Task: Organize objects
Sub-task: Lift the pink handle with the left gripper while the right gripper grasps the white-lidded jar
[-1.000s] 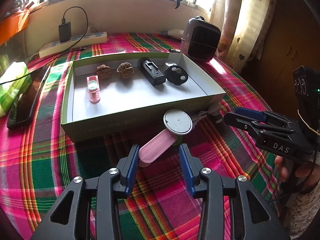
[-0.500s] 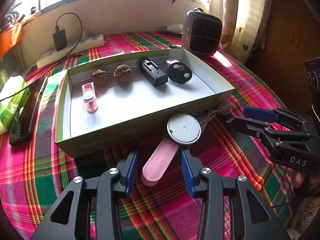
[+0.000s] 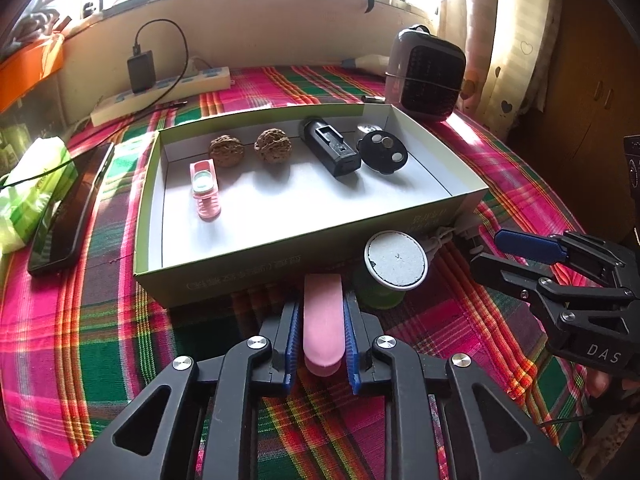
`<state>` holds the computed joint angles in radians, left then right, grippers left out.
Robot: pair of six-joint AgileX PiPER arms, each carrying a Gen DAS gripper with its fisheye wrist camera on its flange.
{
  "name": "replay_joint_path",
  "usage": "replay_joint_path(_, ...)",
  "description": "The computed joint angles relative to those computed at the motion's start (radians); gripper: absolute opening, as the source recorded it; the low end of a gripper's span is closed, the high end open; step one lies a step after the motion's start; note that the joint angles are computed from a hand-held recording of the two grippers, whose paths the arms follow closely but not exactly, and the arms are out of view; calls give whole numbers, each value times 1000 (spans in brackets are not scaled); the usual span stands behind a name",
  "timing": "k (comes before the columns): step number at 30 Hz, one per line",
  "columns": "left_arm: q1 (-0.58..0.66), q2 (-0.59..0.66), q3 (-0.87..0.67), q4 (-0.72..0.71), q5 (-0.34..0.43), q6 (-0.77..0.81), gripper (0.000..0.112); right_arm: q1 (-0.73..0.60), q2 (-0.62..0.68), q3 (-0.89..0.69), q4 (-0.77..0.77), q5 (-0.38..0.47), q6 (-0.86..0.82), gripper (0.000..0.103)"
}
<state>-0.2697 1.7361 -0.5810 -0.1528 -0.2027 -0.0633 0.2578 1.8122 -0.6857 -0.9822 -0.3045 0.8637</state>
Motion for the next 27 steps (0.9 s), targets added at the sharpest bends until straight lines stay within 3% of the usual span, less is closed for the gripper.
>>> replay_joint_path(11,55,-43,73,-90,-32,42,16,88,5,-9,-9,-53,-24,48)
replay_joint_path(22,96,-55,105,7,-57,-63,16,154,66,-98,-59,-2,60,48)
replay_joint_path(27,98,-54,103,30,-57,-84,16,182,72,-118,29,37,-29,48)
